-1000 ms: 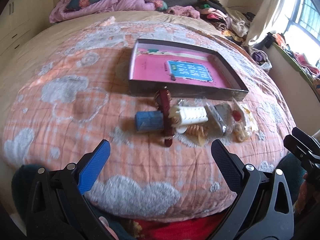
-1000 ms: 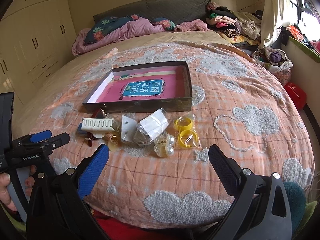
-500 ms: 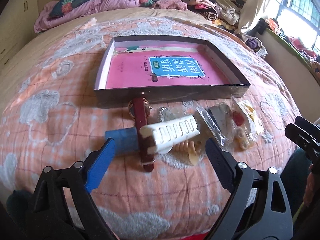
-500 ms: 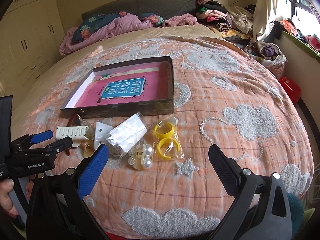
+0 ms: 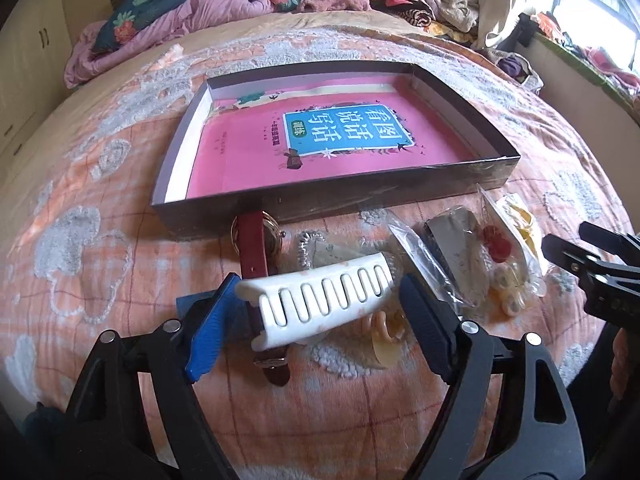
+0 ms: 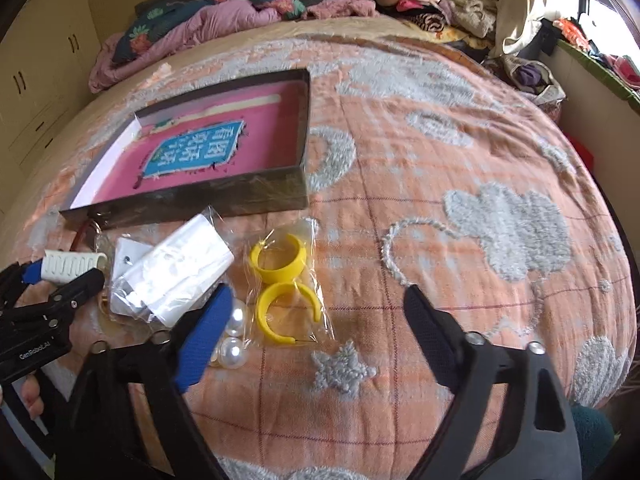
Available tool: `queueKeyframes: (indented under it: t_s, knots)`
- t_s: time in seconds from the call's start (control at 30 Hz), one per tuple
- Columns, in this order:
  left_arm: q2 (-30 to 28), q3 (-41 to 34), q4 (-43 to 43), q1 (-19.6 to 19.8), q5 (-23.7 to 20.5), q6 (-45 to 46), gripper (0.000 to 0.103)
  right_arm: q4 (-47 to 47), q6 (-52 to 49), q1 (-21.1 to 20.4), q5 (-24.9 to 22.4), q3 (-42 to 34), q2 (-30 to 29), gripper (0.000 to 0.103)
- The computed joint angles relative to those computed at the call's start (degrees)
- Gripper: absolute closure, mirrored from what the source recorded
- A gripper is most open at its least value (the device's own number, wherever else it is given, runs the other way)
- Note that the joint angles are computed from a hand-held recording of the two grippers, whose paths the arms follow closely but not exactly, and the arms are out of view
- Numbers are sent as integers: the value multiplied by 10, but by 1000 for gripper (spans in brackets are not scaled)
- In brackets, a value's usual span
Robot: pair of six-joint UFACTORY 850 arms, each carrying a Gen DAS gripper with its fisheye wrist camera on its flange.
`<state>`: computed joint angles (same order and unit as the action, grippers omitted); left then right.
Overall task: Organize jewelry
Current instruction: 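Grasp the white claw clip with the left gripper while the right gripper grasps the yellow hoop earring bag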
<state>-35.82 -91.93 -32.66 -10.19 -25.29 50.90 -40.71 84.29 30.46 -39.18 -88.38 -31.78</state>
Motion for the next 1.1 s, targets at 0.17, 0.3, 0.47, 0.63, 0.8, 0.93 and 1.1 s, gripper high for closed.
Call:
queueKeyframes:
  t_s: [0.17, 0.3, 0.47, 0.63, 0.8, 0.93, 1.1]
  knots:
    - [-3, 0, -9, -1, 2, 17, 45, 31, -46, -9, 15, -17, -19, 25]
    - [-13, -13, -32, 6, -18, 33, 46, 44, -65, -18, 32, -21, -24, 37]
    - [-15, -23, -75, 17, -47, 60, 46, 51, -81, -22, 64, -10, -19, 65]
    - [-6, -26, -115, 29, -65, 88, 52, 12, -43, -19, 89, 17, 3, 70]
    - [-19, -62, -125, 38, -89, 80, 81, -53, 17, -12, 86, 28, 20, 70]
    - [-41, -100, -129, 42, -108, 68, 93, -93, 53, -11, 83, 34, 32, 70]
    - [-66, -139, -133, 50, -142, 47, 100, -126, 80, -13, 80, 31, 39, 70]
